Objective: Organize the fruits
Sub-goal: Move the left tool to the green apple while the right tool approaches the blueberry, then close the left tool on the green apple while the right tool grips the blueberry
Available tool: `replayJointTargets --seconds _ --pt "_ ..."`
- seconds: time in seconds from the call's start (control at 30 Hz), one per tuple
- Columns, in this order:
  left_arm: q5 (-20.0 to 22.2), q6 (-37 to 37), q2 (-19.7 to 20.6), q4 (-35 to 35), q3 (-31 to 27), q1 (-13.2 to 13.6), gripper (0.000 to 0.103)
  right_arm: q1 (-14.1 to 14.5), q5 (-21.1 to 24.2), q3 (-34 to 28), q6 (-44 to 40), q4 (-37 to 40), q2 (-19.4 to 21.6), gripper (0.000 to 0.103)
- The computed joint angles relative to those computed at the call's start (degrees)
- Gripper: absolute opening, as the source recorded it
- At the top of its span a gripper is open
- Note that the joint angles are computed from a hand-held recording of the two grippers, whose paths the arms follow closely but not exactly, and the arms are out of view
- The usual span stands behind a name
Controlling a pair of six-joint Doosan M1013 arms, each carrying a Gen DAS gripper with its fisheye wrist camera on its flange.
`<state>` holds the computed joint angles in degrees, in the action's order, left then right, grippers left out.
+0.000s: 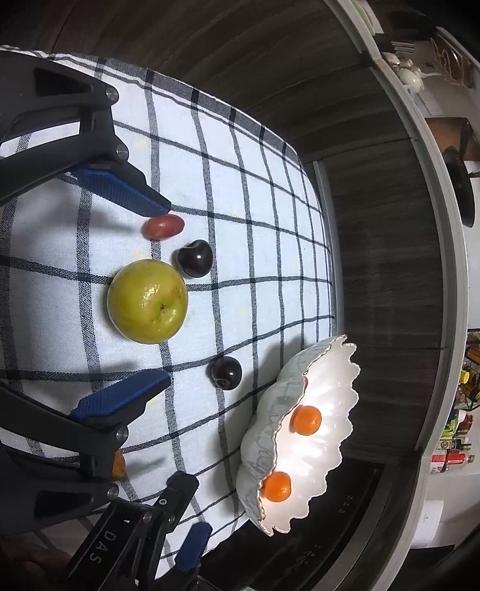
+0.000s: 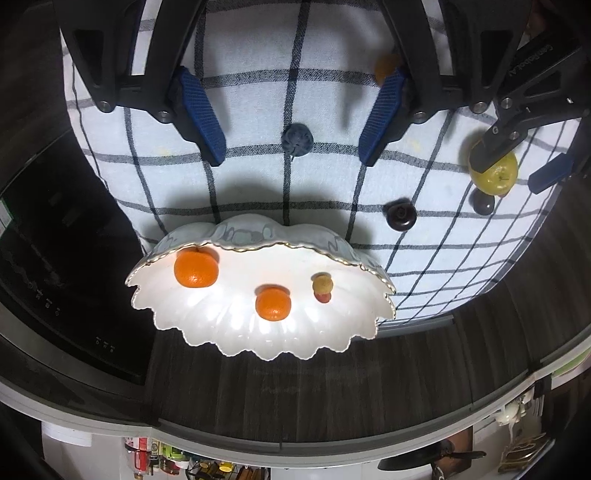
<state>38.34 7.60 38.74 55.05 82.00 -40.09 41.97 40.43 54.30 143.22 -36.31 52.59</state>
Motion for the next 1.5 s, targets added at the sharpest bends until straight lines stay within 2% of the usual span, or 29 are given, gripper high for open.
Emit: replayJointTargets --seconds 0.17,0.53,0.7,0.87,0.93,1.1,1.5 --pt "-1.0 1.7 0.3 -2.6 -0.2 0.4 0.078 -0.2 0.8 -0.9 -2.7 2.8 0.7 0.060" --pt "-2.1 6.7 0.9 -8.0 -1.2 1.1 0.066 -0.6 2.4 -2.7 -4.9 6.1 2.0 0.052" --pt "-2.3 7.4 1.0 -9.1 -1.3 1.3 0.062 -0.7 2.3 -3.1 -5.7 7.1 2.3 0.044" --pt "-2.6 9.8 1.4 -12.2 -1.8 1.7 0.055 -0.8 2.3 -3.3 -6.2 7.8 2.5 0.037" --pt "-2.4 10.6 1.5 -13.3 -2.0 1.8 0.049 -0.8 2.3 -3.2 -6.0 7.7 2.5 0.034" --pt "-2.4 10.9 1.5 -13.6 -2.0 1.8 0.048 -0.7 2.5 -3.2 -5.8 7.4 2.5 0.023" --pt "-2.7 10.3 1.2 -13.5 -1.8 1.7 0.048 -0.7 2.2 -2.9 -5.7 7.3 2.2 0.023"
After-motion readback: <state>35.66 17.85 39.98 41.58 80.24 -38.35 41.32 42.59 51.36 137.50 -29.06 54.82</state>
